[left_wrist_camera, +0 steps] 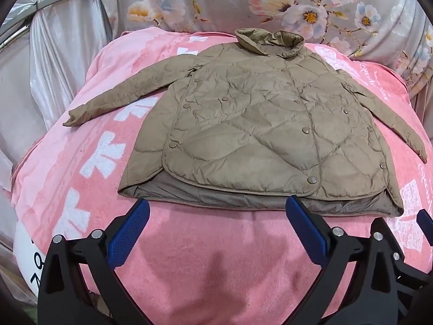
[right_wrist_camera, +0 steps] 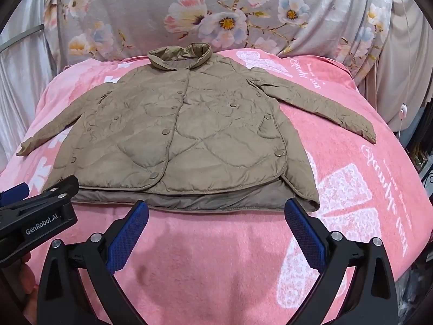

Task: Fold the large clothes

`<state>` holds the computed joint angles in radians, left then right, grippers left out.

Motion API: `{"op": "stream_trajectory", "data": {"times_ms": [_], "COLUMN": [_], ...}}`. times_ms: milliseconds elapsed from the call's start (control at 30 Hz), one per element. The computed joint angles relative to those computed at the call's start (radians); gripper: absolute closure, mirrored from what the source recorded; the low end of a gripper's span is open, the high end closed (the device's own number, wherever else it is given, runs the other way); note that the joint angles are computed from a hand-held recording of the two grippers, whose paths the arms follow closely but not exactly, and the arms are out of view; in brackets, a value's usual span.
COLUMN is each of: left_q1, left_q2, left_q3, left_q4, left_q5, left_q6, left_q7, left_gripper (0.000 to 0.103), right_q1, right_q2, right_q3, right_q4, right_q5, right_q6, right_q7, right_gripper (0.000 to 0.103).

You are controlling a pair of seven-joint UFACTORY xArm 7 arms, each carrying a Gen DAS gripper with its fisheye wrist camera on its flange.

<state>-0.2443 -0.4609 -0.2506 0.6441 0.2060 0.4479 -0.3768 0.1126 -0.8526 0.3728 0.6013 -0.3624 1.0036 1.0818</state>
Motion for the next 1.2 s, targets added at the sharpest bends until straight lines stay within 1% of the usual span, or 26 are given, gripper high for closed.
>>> {"op": "stream_trajectory", "data": {"times_ms": [33,267,500,600,1200], "left_q1": [-0.016,-0.01,-0.015,-0.01,-0.003], "left_q2": [0.001,-0.017,-0.052,-0.062,-0.069], "left_q3": [0.03,0.025,0.04,0.036,0.032], "left_q4": [0.001,-0.006,-0.022,-0.025,-0.028], "left_q5": [-0.022,-0.037,-0.062,-0.065,-0.076], "left_q6": [0.004,0.006,0.013,0.015,0.017], "left_q7": [0.032,0.041,0.064,0.065,0.073], "left_gripper": [0.005,0.005,0.005,0.005,0.005], "right_q1": [0.001,0.005,0.012,0.012,0.017], "right_q2": [-0.001,-0.003,-0.005,-0.004,0.011], "right_q3": [-0.001,0.006,0.009,0.01,0.015], "right_q4": [-0.002,0.001,0.012,0.015,0.019], "right_q5": [0.0,-0.003,0.0,0.0,0.001], "right_q6": [-0.002,-0.001,0.005,0.006,0.004], "right_q7": [0.0,0.002,-0.005,-0.008,0.0], "right_gripper": [0.005,0.005,0.005,0.005,0.005]}}
